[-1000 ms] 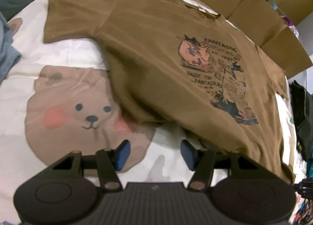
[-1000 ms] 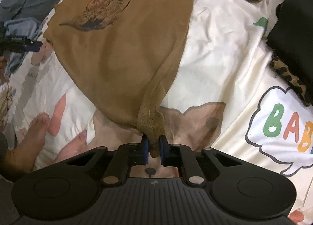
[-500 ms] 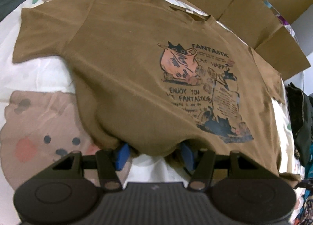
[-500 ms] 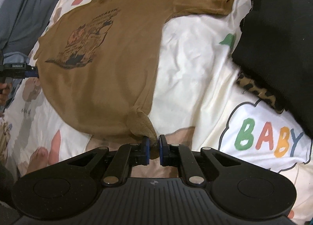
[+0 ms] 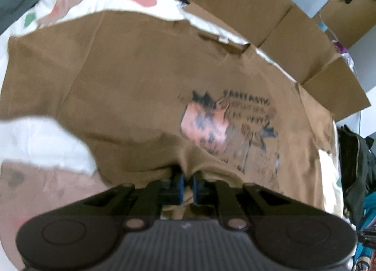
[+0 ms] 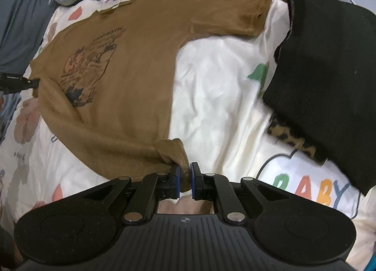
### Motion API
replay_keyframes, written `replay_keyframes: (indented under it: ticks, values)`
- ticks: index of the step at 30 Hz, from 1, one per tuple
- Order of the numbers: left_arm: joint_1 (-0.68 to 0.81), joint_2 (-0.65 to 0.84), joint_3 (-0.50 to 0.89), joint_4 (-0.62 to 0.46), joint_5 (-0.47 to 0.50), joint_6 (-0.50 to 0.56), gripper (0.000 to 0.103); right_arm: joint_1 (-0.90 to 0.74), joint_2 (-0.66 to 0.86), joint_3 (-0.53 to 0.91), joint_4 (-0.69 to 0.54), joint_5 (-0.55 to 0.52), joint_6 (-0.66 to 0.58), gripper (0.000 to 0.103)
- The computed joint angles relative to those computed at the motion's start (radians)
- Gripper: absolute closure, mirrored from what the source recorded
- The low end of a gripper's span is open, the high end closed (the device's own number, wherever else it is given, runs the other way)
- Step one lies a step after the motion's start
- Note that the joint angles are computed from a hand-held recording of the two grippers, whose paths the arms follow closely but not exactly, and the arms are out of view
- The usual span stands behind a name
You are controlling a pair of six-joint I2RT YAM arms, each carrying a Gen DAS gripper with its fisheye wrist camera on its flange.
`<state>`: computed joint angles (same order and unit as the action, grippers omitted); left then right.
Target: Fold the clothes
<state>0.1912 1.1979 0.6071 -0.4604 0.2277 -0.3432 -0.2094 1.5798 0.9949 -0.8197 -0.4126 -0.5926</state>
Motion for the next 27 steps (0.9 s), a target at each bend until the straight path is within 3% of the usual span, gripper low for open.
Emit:
replay_keyframes:
  ticks: [8, 12, 13, 15, 17, 27]
  values:
    - [-0.019, 0.187, 0.134, 0.056, -0.037, 0.053, 0.101, 0.043, 0.107, 0.09, 0.069, 0.056, 0.08, 0.096]
    - [-0.007, 0.232, 0.168, 0.057, -0.046, 0.043, 0.098, 0.068, 0.163, 0.122, 0.103, 0.099, 0.112, 0.096]
    - [0.001, 0.225, 0.171, 0.055, -0.041, 0.033, 0.094, 0.074, 0.178, 0.127, 0.111, 0.111, 0.118, 0.096]
    - [0.016, 0.195, 0.182, 0.025, -0.044, 0.036, 0.075, 0.085, 0.203, 0.129, 0.13, 0.134, 0.129, 0.096]
    - [0.04, 0.154, 0.19, -0.017, -0.048, 0.058, 0.071, 0.092, 0.215, 0.122, 0.148, 0.146, 0.137, 0.096]
    - [0.18, -0.024, 0.146, -0.191, 0.009, 0.157, 0.071, 0.095, 0.234, 0.079, 0.21, 0.145, 0.18, 0.096]
